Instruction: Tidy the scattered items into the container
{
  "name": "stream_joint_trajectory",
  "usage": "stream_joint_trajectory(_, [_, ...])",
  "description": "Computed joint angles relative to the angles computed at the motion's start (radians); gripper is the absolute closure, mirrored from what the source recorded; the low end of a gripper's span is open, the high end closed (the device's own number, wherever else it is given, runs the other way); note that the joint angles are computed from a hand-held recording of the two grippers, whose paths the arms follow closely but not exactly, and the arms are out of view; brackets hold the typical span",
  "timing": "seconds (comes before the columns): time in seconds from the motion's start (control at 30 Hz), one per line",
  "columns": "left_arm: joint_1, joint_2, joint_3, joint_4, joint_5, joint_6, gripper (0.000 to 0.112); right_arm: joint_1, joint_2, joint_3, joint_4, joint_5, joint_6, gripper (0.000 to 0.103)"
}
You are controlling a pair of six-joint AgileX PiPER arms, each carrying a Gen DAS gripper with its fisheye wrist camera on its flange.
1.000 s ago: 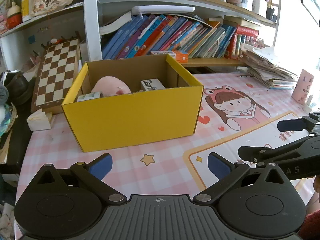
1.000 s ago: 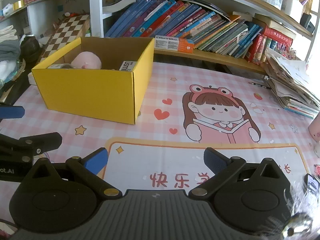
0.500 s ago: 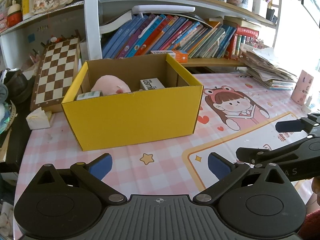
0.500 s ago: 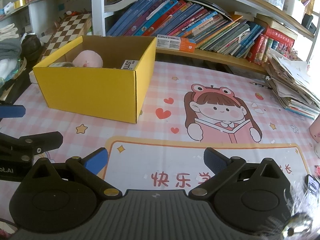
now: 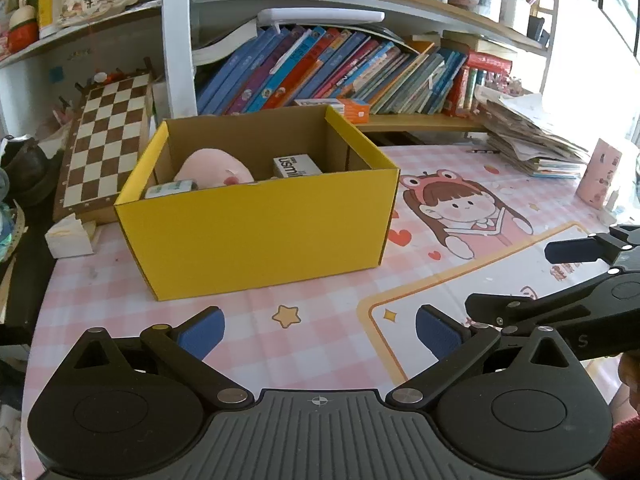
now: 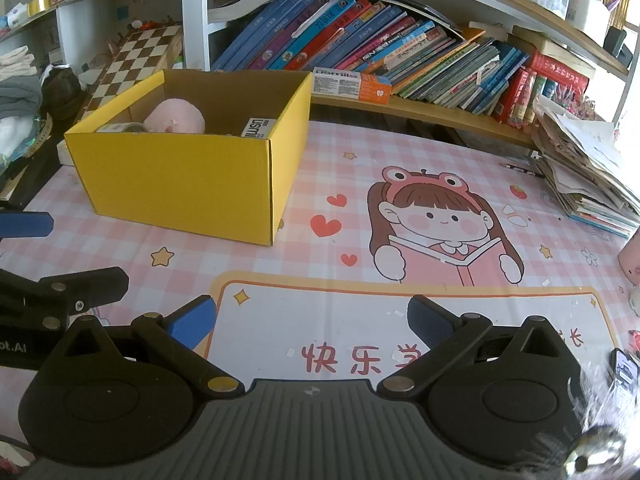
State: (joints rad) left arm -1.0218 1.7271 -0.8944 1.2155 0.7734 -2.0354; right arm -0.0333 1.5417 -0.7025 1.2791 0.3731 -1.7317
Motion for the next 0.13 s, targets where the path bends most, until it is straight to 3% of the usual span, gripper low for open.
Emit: stream_joint_trajectory(0.13, [-0.001, 0.002, -0.002, 0.002, -0.001, 0.001, 0.009, 0.001, 0.002, -0.002, -0.009, 0.0, 0.006, 0.0])
